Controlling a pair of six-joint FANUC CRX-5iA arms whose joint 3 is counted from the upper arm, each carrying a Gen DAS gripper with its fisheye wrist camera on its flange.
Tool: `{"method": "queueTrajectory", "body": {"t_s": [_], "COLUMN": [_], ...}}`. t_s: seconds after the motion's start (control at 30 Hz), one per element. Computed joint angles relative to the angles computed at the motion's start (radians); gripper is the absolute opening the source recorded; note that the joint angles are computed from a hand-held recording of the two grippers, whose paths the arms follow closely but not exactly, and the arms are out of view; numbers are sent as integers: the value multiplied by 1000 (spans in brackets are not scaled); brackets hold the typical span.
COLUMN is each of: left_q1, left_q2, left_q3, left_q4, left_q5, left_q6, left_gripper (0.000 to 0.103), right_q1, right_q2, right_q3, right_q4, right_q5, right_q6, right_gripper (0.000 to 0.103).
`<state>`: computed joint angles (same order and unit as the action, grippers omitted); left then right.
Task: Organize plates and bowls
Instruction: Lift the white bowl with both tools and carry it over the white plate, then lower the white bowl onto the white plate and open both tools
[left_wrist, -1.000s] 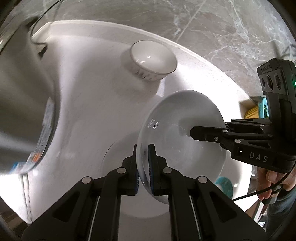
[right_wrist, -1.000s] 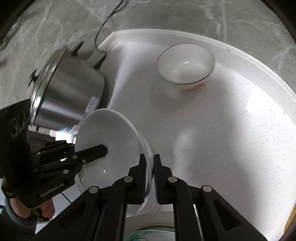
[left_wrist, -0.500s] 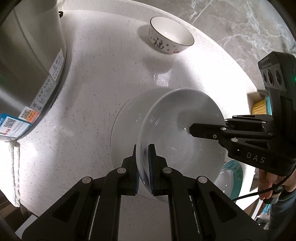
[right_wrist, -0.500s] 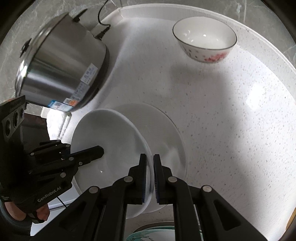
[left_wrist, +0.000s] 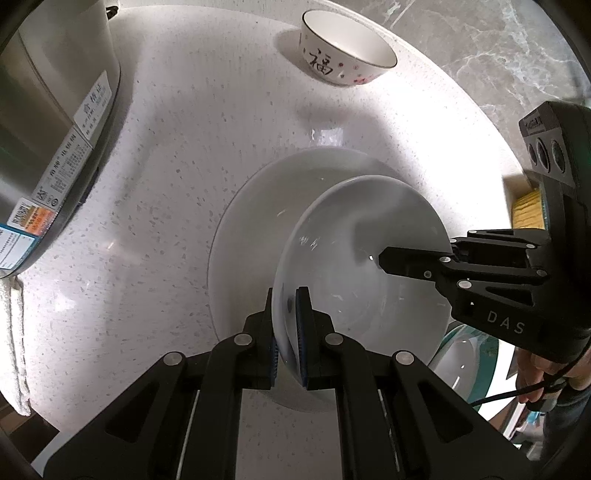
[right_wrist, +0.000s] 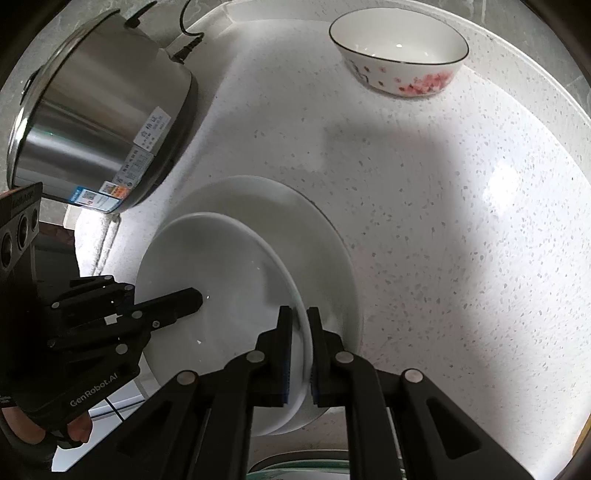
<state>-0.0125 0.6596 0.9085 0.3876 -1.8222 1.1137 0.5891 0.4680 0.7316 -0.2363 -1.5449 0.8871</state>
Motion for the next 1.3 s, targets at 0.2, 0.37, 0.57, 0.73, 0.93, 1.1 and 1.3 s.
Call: {"method": "queueTrajectory", "body": {"t_s": [0.2, 0.37, 0.57, 0.73, 0.93, 1.1, 1.3], "left_q1": [-20, -22, -29, -36, -32, -24, -18], "left_q2": [30, 11, 28, 17, -4, -22, -33], "left_q3": [17, -14, 13, -3, -45, -72, -75], "left_q4": [-6, -12, -20, -27, -8, 7, 31], "left_q5": [27, 68, 82, 108, 130, 139, 147], "left_q6": [20, 31, 35, 26, 6, -2, -24], "left_gripper": [6, 8, 8, 9, 15, 20, 40], "right_q1": [12, 33, 67, 79, 84, 93, 86], "right_q2": [17, 27, 48, 57, 53, 45, -3], "right_q3": [16, 23, 44, 54, 54, 65, 35], "right_q4": [23, 67, 128, 139, 152, 193, 229], "right_q5": [-3, -18, -42, -45, -44, -64, -29], "right_q6": [-1, 10, 14, 2, -29, -59, -92], "right_gripper": [10, 13, 24, 39, 42, 51, 69]}}
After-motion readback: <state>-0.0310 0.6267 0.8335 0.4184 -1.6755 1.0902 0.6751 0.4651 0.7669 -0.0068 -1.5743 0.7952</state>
